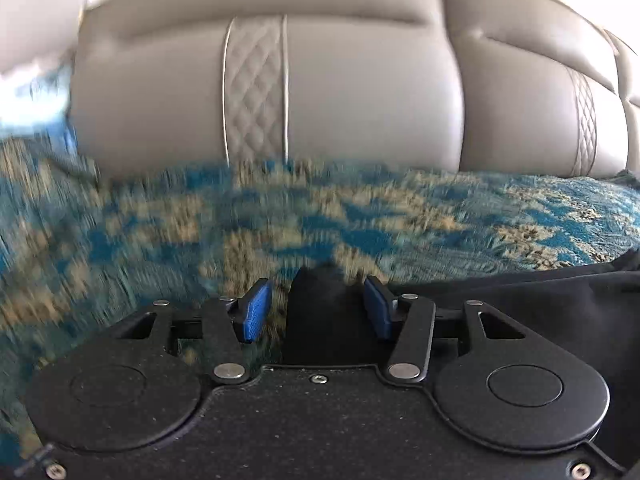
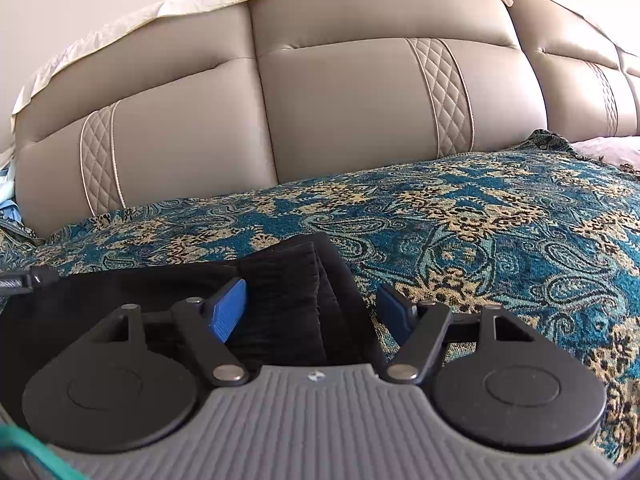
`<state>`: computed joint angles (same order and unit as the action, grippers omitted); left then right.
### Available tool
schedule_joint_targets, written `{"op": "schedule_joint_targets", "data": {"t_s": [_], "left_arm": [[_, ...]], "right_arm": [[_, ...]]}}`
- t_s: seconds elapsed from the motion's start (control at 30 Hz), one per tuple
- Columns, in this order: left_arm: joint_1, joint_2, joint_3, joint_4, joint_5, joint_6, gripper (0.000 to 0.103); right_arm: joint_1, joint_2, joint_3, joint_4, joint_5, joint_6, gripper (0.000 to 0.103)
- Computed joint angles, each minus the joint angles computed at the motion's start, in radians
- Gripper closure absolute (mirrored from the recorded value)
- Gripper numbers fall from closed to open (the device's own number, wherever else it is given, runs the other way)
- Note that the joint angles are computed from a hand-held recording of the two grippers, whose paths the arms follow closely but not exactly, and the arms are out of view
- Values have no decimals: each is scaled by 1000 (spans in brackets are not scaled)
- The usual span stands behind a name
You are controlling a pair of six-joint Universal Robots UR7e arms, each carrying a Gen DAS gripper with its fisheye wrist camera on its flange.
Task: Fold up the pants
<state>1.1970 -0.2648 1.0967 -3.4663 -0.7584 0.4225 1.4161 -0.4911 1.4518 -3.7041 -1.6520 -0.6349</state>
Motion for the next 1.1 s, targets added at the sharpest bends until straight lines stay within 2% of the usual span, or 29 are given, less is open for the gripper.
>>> {"op": "schedule_joint_targets", "data": {"t_s": [0.17,0.3,0.4,0.5,0.63,0.8,0.93,1.1], "left_arm": [[-1,-17,1,48,12,-47,48],[-10,-71,73,48,-5,-109,45],[-6,-148,174,61,-94,-175,38],[7,-231,279,103,-201,-241,37],[23,-296,366,143,-273,-280,39],[33,-305,400,145,-299,-286,46],[39,-291,389,129,-327,-293,47],[40,-262,361,101,-323,-274,46]], "right_arm": [[-4,-8,1,23,10,20,22],[-5,-12,1,35,17,24,21],[-7,-20,0,62,23,24,19],[-8,-32,-3,105,26,7,18],[-14,-52,-10,180,45,-26,17],[-24,-66,-16,234,76,-55,16],[-26,-63,-14,224,83,-56,15],[-28,-61,-16,221,89,-54,15]]}}
